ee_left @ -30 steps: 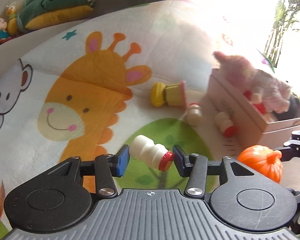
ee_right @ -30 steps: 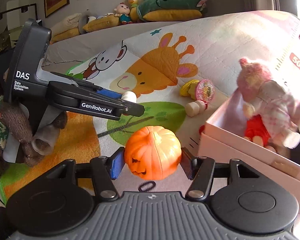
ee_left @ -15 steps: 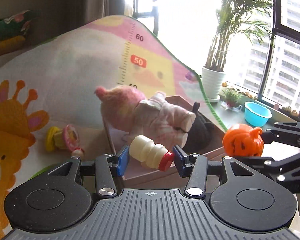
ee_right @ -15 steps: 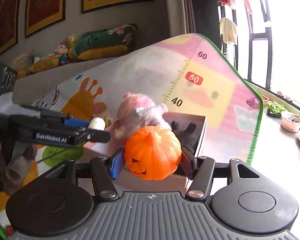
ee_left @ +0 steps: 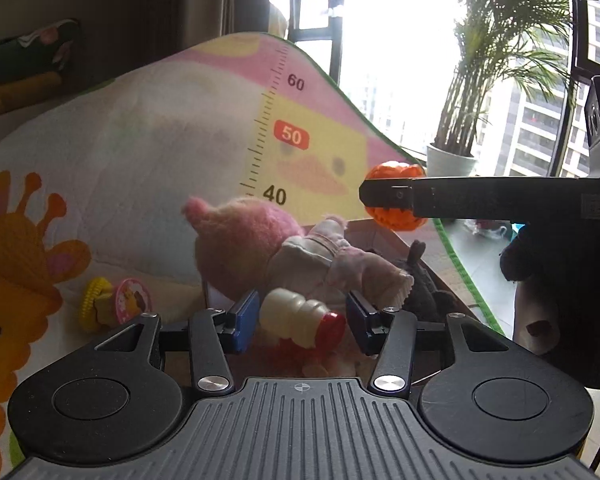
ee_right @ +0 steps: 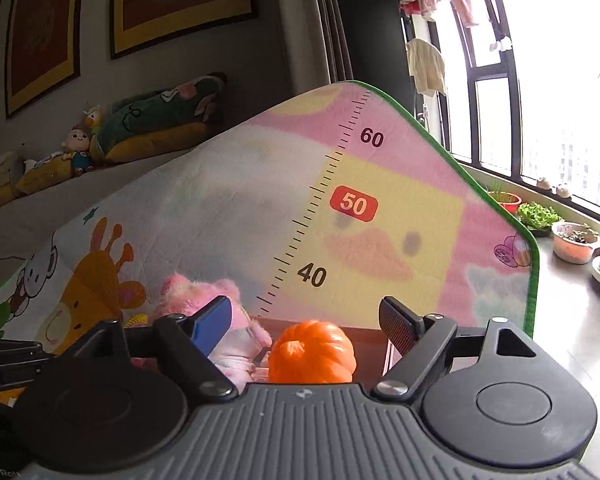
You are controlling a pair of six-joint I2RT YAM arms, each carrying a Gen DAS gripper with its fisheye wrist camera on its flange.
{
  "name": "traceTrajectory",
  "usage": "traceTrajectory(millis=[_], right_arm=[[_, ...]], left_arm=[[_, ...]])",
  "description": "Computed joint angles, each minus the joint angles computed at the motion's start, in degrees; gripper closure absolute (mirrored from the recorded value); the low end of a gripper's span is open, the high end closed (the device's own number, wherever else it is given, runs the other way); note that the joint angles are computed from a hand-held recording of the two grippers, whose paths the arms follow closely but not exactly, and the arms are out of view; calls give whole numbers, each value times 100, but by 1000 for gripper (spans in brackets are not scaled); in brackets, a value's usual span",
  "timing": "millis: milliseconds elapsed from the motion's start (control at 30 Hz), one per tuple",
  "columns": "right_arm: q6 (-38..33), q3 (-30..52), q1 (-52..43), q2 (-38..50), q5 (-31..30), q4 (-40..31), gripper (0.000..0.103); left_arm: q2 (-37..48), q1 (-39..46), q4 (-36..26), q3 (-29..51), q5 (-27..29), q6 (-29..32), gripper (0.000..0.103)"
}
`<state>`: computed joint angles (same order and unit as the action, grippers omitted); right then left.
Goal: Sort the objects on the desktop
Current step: 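Open both grippers to drop the bottle and pumpkin into the box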
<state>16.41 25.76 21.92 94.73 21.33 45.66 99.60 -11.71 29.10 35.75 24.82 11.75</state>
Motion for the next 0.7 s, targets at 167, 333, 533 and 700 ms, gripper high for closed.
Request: traceTrajectory(millis=[167,333,533,700], right_arm=[[135,-129,69,72,91,26,21],[226,-285,301,-89,255,-123,21],[124,-153,1039,-53,764,-281,21],[-226,395,1808,475,1045,-503,21]], left_arm=[[89,210,6,-16,229,56,27],[55,497,-106,-87,462,162,22],[139,1215,-132,-232,450,696,15],[425,1953,-545,92,940,656,8]])
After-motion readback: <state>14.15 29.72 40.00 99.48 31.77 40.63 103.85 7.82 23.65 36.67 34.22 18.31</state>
